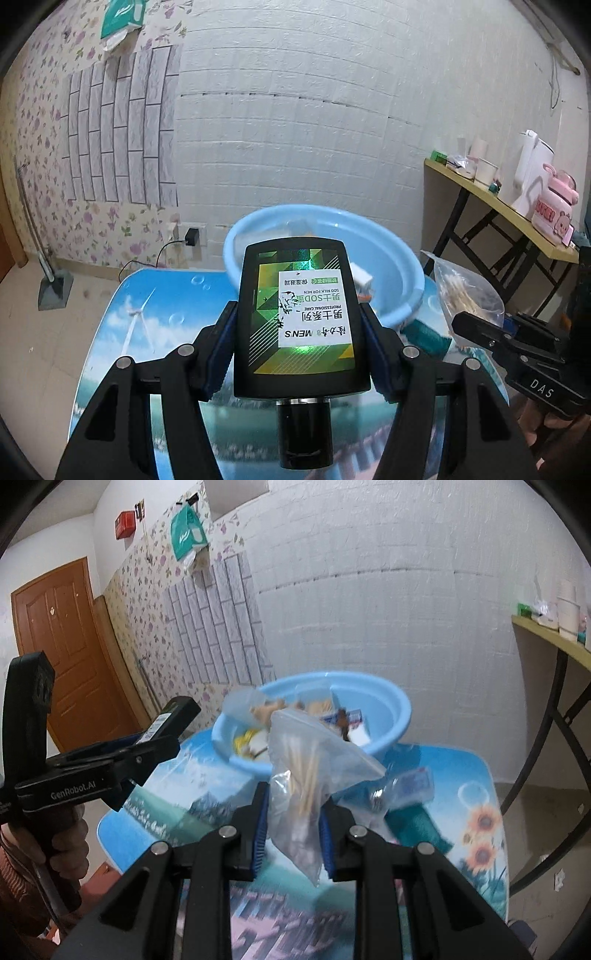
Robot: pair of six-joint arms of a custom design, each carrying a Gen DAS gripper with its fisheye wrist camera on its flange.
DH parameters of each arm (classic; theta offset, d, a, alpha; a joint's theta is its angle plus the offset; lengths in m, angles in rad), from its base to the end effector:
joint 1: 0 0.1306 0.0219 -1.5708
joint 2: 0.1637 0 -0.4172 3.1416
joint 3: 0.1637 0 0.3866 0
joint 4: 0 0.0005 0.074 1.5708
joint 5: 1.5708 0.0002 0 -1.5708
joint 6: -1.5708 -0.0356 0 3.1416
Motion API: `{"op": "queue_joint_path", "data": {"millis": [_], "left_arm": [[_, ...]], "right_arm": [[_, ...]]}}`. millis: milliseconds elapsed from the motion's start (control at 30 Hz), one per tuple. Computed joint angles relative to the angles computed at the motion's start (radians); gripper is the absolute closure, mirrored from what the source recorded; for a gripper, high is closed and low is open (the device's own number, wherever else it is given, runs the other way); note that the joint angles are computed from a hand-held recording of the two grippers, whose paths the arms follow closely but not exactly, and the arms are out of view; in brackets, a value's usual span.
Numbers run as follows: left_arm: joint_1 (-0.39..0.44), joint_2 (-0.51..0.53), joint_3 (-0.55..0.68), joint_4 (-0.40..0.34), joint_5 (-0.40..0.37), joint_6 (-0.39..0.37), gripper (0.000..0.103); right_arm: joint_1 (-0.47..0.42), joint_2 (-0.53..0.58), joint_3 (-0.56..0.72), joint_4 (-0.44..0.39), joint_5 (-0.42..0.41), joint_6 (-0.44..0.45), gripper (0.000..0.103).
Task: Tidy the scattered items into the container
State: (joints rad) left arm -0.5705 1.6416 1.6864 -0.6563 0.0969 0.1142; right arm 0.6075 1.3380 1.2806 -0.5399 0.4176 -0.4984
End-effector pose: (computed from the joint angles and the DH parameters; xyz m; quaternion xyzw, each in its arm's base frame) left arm 0.4983 -0.3244 0.4907 0.2222 0.8581 -0.1952 0.4197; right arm 0.3920 0.2543 0.4645 0.0497 0.8687 0.0844 0.4856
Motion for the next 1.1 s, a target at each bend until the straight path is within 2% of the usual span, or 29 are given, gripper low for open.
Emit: {"op": "queue_joint_path", "data": {"millis": [333,633,733,800,867,933,1000,1100], "left_arm": [[-0.019,0.152,0.215,-0.084,-0.007,-0.03,0.041],[-0.035,0.33,0.48,-0.208,0.002,-0.112,0.041],[-0.04,0.364,0.526,-0.226,-0.015,-0.149,0.041],[-0.043,0.361,0.521,-0.197,-0.019,-0.158,0.041],[-0.043,0.348,0.502,-0.171,-0.018,-0.165,0.04],[-0.046,0.347,0.504,-0.176,-0.029,-0.168,0.038],[-0.046,0.344,0.5,-0.187,-0.035,-0.163,0.038],[-0.047,0.319,0.461,-0.184,-0.039,-0.152,0.037]], "right_arm": [[-0.107,0.032,0.035,0.036,-0.065,0.039,0.079],[-0.19,0.168,0.165,0.03,-0.174,0.098,0.079],[-0.21,0.214,0.209,-0.009,-0.199,0.098,0.077],[-0.221,0.231,0.223,-0.027,-0.212,0.092,0.076],[-0.225,0.233,0.217,-0.027,-0.228,0.091,0.071],[-0.223,0.223,0.202,-0.017,-0.229,0.099,0.052],[-0.218,0.206,0.18,-0.001,-0.224,0.104,0.043],[-0.206,0.189,0.17,-0.008,-0.196,0.113,0.043]]}}
